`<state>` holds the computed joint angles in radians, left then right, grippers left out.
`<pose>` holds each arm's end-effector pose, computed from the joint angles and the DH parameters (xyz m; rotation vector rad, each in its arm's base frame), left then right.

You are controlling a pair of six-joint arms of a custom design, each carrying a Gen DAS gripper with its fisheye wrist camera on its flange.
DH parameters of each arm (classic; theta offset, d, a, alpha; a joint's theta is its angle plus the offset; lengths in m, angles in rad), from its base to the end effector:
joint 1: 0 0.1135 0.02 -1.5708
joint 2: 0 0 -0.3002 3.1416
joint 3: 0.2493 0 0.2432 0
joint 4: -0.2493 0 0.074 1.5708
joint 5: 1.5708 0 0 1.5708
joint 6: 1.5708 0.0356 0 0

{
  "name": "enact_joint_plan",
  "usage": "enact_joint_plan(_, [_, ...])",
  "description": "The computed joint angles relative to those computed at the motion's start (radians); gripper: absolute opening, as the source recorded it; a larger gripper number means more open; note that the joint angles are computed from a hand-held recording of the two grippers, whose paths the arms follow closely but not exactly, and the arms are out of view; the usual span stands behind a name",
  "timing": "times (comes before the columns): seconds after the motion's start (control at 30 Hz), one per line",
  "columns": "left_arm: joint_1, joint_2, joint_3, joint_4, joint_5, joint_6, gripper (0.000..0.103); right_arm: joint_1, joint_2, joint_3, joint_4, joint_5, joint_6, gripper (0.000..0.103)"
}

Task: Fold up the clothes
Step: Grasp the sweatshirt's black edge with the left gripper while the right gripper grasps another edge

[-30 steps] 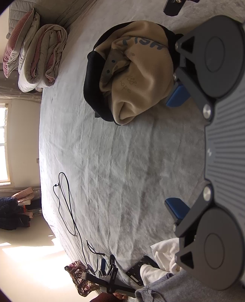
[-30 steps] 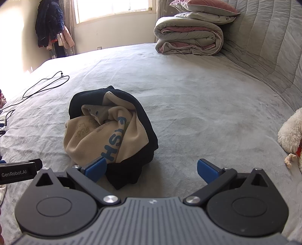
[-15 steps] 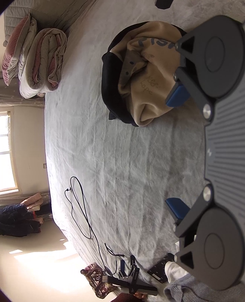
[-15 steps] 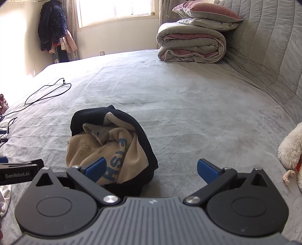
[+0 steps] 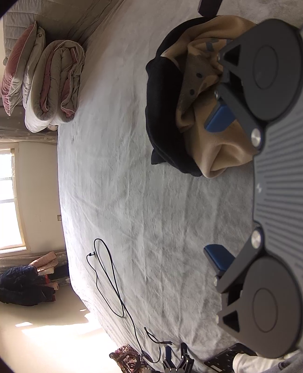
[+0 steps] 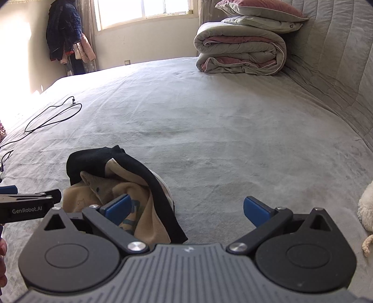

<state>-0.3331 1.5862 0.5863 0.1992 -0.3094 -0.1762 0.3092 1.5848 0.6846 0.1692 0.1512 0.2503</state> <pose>0.2659 -0.0805 0.1703 0.0357 2.3262 0.1134 0.2864 0.0859 0.1934 0.0100 2.2943 0.1157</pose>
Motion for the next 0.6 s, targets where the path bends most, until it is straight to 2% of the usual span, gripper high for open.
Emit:
enact_joint_plan(0.27, [0.027, 0.229, -0.031, 0.305, 0.093, 0.0, 0.102, -0.047, 0.196, 0.011, 0.154, -0.097, -0.076, 0.103])
enact_joint_plan(0.4, [0.046, 0.304, -0.045, 0.429, 0.158, -0.026, 0.103, -0.087, 0.273, -0.016, 0.255, -0.186, -0.059, 0.103])
enact_joint_plan(0.5, [0.08, 0.322, -0.049, 0.447, 0.225, -0.033, 0.103, -0.132, 0.309, -0.024, 0.288, -0.297, 0.002, 0.103])
enact_joint_plan(0.6, [0.113, 0.303, -0.036, 0.394, 0.289, -0.042, 0.103, -0.135, 0.308, -0.042, 0.32, -0.318, 0.026, 0.103])
